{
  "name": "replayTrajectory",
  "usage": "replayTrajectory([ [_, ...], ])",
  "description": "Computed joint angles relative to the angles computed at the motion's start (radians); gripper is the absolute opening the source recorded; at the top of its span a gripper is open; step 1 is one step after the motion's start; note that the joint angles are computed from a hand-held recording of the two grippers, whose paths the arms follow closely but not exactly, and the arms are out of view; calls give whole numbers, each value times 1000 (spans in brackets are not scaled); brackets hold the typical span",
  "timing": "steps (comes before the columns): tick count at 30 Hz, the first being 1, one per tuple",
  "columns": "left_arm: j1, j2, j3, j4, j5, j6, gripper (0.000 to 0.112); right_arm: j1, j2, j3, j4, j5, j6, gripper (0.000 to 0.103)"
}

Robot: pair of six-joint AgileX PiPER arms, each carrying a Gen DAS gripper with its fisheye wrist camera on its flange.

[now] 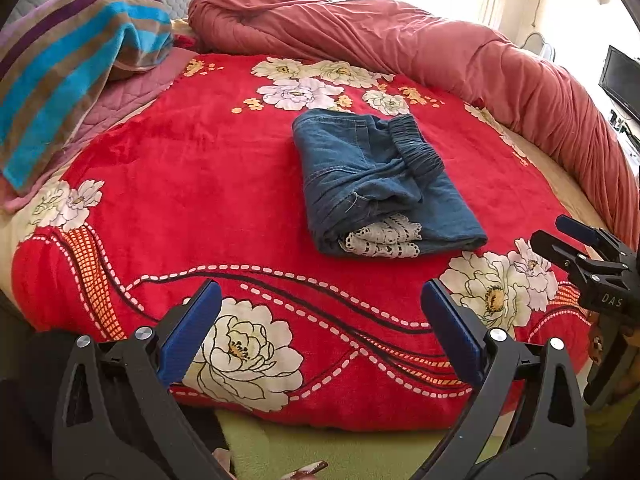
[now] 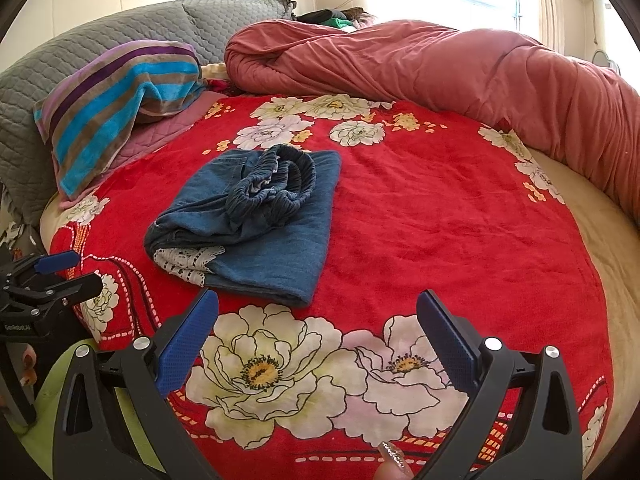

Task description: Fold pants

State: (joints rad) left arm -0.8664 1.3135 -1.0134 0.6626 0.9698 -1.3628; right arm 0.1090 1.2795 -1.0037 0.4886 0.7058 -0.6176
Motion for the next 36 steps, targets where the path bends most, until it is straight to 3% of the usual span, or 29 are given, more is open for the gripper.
replayTrajectory([
  [7, 8, -1, 1, -13, -5, 10, 93, -5, 5, -3, -17, -13, 17, 98],
  [17, 68, -37, 41, -65, -80, 49, 93, -32, 42, -12, -58, -47, 59, 98],
  [23, 133, -30, 39, -54, 4, 25, 93, -74, 95, -39, -97, -82, 94, 98],
  [26, 249, -61, 69, -97, -48, 93, 93, -105, 135, -62, -126, -105, 126, 98],
  [30, 501, -39, 67, -208, -112, 283, 93, -181, 222, -127, -173, -138, 175, 98],
  [36, 892, 176, -95, -302, -127, 518, 93, -276, 390, -286, -389, -186, 396, 98],
])
